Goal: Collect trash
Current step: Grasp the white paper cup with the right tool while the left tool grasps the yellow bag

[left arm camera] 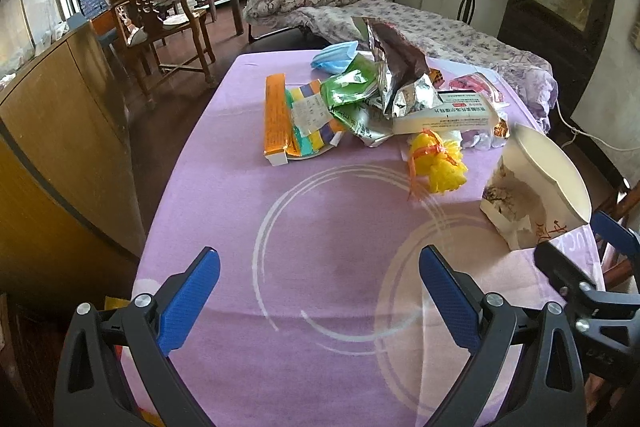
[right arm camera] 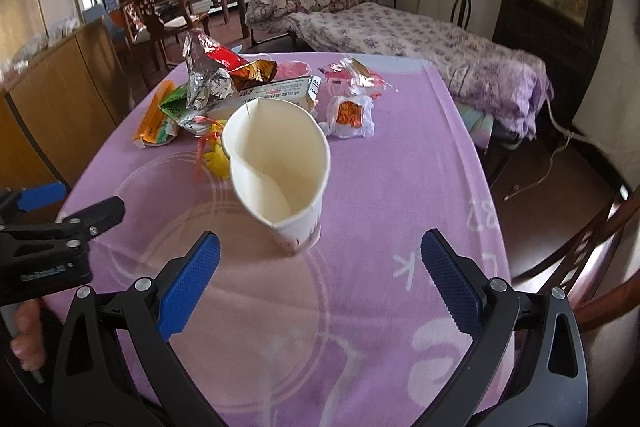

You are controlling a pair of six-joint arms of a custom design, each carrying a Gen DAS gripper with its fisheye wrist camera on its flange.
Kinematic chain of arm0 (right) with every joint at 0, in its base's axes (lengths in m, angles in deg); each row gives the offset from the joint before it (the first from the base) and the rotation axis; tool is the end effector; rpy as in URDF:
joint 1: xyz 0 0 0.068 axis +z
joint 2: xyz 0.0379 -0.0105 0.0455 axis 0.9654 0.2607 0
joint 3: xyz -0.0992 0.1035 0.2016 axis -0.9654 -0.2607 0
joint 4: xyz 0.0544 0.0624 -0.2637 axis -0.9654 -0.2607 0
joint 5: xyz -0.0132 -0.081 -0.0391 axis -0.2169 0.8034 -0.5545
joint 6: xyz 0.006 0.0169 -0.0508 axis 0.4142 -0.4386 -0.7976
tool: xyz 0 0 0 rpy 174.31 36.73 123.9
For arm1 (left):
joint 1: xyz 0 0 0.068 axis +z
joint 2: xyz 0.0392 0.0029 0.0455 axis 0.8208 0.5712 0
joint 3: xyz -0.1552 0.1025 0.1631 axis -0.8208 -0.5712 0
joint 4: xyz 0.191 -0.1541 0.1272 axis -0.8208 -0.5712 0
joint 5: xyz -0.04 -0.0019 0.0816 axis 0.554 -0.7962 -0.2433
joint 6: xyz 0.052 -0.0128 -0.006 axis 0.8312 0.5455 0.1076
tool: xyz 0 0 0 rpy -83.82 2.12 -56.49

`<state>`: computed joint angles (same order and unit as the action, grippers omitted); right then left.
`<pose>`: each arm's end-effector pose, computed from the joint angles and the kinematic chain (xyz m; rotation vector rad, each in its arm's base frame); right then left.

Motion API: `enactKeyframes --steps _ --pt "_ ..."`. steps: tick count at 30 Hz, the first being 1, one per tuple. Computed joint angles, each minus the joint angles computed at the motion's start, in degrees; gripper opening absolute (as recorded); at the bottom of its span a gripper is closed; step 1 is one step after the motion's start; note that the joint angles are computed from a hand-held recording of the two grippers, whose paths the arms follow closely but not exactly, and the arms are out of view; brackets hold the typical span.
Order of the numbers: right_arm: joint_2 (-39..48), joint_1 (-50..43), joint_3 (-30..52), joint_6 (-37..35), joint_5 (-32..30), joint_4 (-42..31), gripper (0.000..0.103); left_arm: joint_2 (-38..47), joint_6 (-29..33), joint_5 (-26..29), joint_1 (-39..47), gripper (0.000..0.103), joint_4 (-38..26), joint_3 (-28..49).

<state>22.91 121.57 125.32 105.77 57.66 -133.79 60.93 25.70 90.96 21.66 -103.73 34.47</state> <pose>0.1914 0.1689 0.2591 0.9224 2.2646 -0.2916 0.3393 -0.2303 0.2640 1.0612 2.3000 -0.3004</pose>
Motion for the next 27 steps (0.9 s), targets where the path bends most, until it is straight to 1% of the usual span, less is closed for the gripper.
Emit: enactKeyframes --steps 3,5,9,10,11,12,13,14,16,18,20,21,24,27 --pt "-0.4 -1.9 -0.6 -5.0 -1.5 2.7 0.097 0.9 0.3 0.2 0.4 0.097 -0.6 1.1" --pt "-0.6 -3.6 -0.9 -8.4 -2.3 4.4 0.097 1.4 1.1 2.3 1.0 0.097 -1.6 1.9" --pt "1.0 -7.5 0.7 -13.6 -2.8 4.5 0.095 2.3 0.3 1.9 1.3 0.097 -1.5 2.6" --pt "1.2 -8.5 0.9 -14.9 -3.0 4.9 0.088 3.2 -0.3 2.5 1.7 0.097 -2.7 3.7" --pt "0.2 -9.6 0.0 -16.7 -4.1 6.5 0.077 4.3 -0.7 3.3 2.1 0.097 -4.0 5.0" --pt "-0.6 -10.5 -0.8 -18.1 -5.3 8.1 0.070 5.6 -1.3 4.3 2.6 0.097 -5.5 6.7" --pt "-1.1 -11.3 -1.6 -18.9 -6.6 9.5 0.061 6.2 -1.8 4.4 2.8 0.097 -6.1 7.4" --pt "-2.2 -11.6 -2.6 -19.1 -7.5 10.6 0.050 6.7 -2.2 4.5 2.9 0.097 -6.6 7.9" --pt "-3.9 -11.4 -4.2 -19.1 -8.1 12.1 0.032 7.0 -2.3 4.6 3.1 0.097 -6.9 8.2" --pt "-6.1 -10.5 -5.5 -18.7 -7.1 13.1 0.032 6.8 -2.3 4.5 3.2 0.097 -6.5 7.8" --pt "-6.9 -8.6 -5.4 -16.4 -4.5 11.6 0.032 6.3 -2.3 4.5 3.0 0.097 -5.6 6.8" --pt "-7.8 -6.7 -5.5 -13.8 -2.8 9.8 0.032 6.2 -2.1 4.3 2.7 0.097 -5.3 6.5" --pt "-9.0 -5.2 -5.9 -10.8 -1.9 8.5 0.032 6.5 -2.0 3.3 1.4 0.097 -5.2 6.8" --pt "-10.1 -5.4 -5.6 -8.4 -1.5 5.3 0.032 6.5 -2.1 2.1 -0.5 0.097 -5.5 8.1"
